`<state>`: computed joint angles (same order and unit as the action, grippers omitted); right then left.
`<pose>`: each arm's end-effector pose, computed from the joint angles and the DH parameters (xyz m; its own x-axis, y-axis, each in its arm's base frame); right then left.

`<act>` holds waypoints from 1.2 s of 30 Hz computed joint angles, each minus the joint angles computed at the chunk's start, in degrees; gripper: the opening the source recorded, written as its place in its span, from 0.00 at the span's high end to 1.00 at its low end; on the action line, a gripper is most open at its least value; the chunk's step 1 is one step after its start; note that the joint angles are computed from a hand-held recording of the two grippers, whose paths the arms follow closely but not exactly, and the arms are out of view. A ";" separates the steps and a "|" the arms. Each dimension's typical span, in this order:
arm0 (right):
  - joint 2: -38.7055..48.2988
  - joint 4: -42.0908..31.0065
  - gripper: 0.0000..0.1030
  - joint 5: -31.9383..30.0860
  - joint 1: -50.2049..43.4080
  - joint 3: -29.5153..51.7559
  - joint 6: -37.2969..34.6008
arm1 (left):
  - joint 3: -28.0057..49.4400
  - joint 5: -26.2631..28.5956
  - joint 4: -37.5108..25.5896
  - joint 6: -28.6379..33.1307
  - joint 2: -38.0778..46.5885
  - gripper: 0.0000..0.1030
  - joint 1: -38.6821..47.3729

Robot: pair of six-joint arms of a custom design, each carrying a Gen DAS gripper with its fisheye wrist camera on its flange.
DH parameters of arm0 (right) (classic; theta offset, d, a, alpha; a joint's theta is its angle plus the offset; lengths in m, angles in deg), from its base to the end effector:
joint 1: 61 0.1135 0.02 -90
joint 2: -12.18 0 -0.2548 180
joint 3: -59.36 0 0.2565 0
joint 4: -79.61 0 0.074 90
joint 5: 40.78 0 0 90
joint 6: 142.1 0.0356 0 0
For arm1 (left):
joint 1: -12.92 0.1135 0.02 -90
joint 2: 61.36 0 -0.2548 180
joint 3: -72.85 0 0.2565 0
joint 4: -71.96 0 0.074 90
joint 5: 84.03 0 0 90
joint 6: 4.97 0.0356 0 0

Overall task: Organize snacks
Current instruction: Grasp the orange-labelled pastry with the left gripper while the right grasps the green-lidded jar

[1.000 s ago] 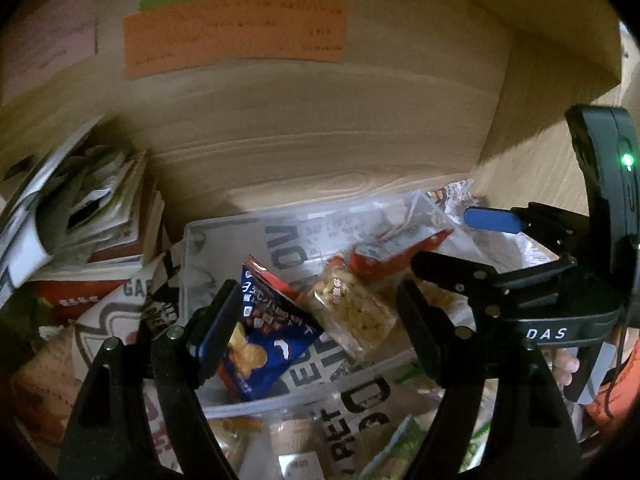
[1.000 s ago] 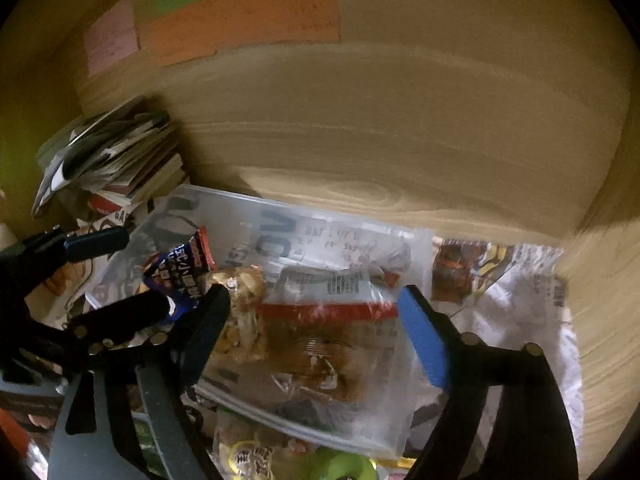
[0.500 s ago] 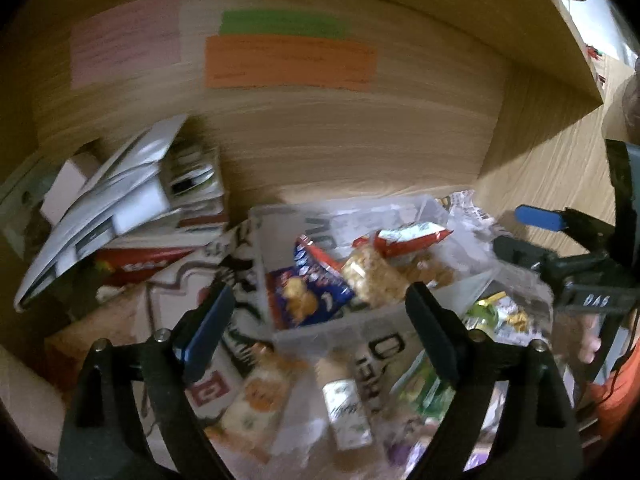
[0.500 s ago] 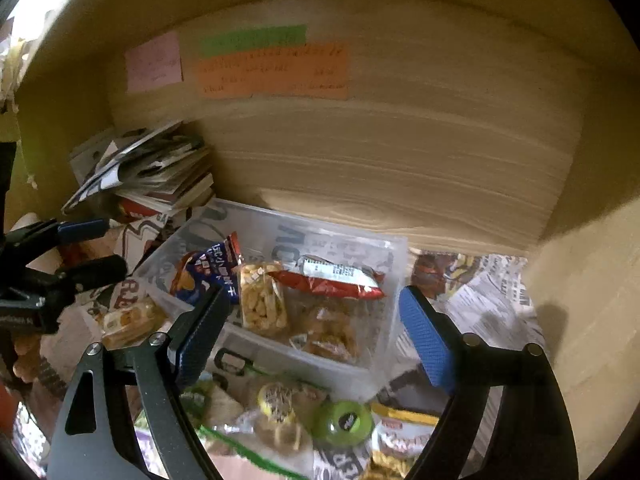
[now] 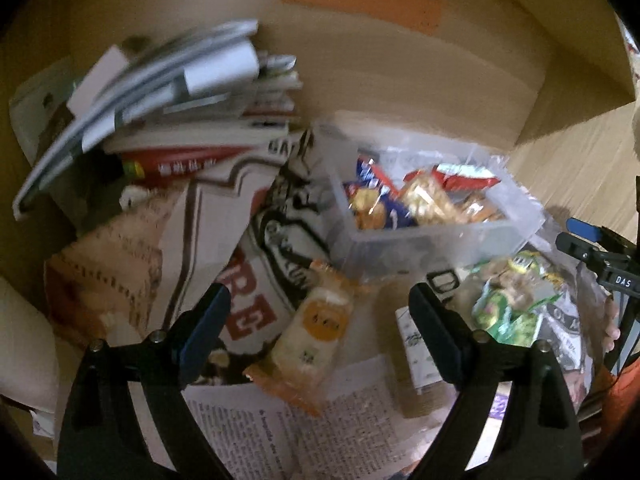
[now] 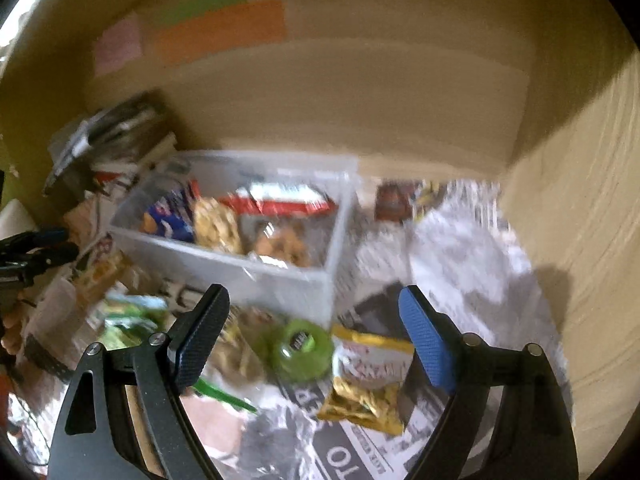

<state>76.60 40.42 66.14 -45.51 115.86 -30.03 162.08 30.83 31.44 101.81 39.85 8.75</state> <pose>0.2317 0.0535 0.2288 -0.6786 0.1850 -0.7108 0.2054 0.9770 0.0581 0.3831 -0.0429 0.2259 -0.6648 0.3111 -0.6791 0.5360 0.8319 -0.1436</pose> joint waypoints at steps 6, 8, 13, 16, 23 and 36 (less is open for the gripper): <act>0.10 1.53 0.30 -4.67 -2.52 -3.27 1.17 | -0.99 -3.00 2.02 0.72 2.70 0.17 -1.32; 0.74 1.86 0.40 -6.43 -2.95 -3.38 0.88 | 0.35 -2.67 0.72 1.08 4.49 0.25 -1.54; 3.39 2.87 0.61 -6.66 -1.14 -3.00 0.27 | 0.72 -2.30 0.61 2.01 5.91 0.31 -2.10; 4.90 3.57 0.65 -7.25 -0.42 -2.46 -0.23 | 0.44 -2.21 1.03 2.85 6.38 0.31 -2.74; 6.41 2.86 0.61 -5.76 0.52 -1.61 -0.40 | 0.65 -2.20 0.85 3.11 7.85 0.46 -3.70; 11.40 3.46 0.58 -4.78 0.38 0.56 -0.36 | -10.10 -2.40 7.76 4.22 0.89 0.67 -4.64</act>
